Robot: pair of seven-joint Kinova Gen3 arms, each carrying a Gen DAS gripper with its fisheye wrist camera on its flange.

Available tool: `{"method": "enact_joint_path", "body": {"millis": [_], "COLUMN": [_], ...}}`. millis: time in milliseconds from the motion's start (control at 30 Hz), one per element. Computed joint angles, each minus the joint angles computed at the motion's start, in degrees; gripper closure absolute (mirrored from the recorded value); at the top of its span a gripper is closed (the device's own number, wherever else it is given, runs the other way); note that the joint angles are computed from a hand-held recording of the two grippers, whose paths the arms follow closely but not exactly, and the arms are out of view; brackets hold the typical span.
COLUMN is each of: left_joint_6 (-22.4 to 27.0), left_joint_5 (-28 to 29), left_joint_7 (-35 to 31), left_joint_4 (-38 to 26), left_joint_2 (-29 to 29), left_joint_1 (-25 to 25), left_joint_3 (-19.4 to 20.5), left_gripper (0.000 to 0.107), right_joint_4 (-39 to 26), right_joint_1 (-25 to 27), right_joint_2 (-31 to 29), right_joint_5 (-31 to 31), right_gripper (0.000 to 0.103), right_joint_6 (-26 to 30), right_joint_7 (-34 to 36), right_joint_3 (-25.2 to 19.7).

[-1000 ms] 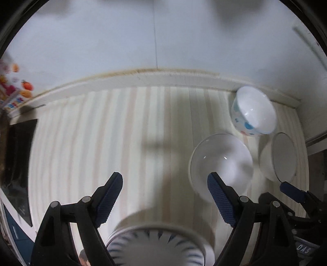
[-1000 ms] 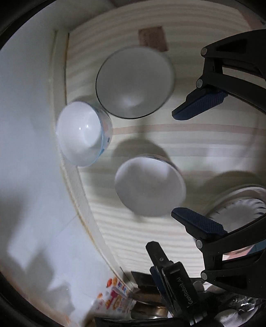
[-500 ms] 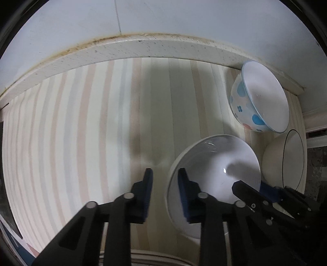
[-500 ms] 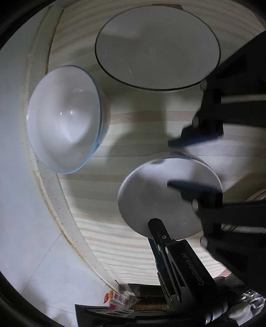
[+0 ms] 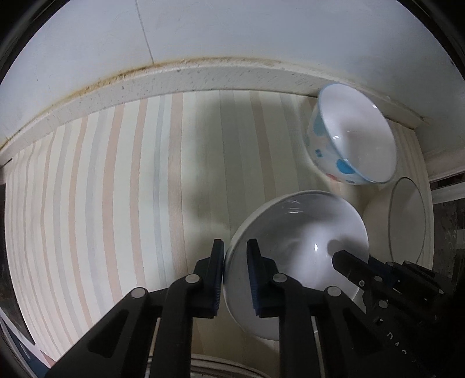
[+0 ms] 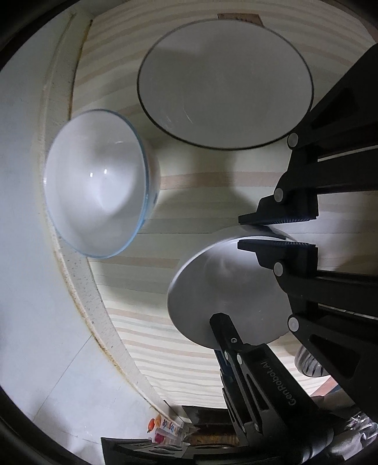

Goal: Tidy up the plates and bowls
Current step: 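Close both grippers on the blue-rimmed white bowl rim and lift it, then carry the held bowl to the black-rimmed white bowl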

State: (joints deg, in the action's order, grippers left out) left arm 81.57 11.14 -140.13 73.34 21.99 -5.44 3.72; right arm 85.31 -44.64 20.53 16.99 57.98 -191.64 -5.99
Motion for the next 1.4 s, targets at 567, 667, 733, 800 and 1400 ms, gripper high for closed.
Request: {"method": "enact_joint_path", "body": {"millis": [567,667,733,800,1400], "left_joint_6": [6.6,7.0,6.4,5.2,-2.6], "left_joint_5": [4.8,4.3,3.4,2.2,-3.5], "left_joint_7": [-13.3,-16.2,-17.6,-18.5,-15.9], "left_joint_4": [7.3,11.0,13.7,16.3,25.7], "left_joint_2": [-11.7,-13.7,-14.8,-15.6,-17.8], "left_joint_1": [-6.1,-6.4,-6.1,-5.6,-0.6], "left_joint_3": [-2.8,-3.8,-4.2,-4.5,-3.9], "left_gripper": [0.094,0.094,0.094,0.094,0.094], "right_joint_4": [-0.2,1.7,3.2,4.9,11.9], "right_joint_1": [-10.1,-12.2,-13.3,-14.3,-17.9], "right_joint_2": [-6.8,-7.6,-7.7,-7.8,-7.3], "right_joint_5": [5.6,5.3,5.3,5.3,4.4], "right_gripper": [0.092,0.092,0.092,0.092,0.092], "right_joint_6": [11.0,10.6,9.4,7.8,-1.3], "right_joint_7": [-14.7,-19.6,-22.7,-25.6,-36.5], "right_joint_3": [-5.8,-7.4,-8.2,-8.8,-9.8]}}
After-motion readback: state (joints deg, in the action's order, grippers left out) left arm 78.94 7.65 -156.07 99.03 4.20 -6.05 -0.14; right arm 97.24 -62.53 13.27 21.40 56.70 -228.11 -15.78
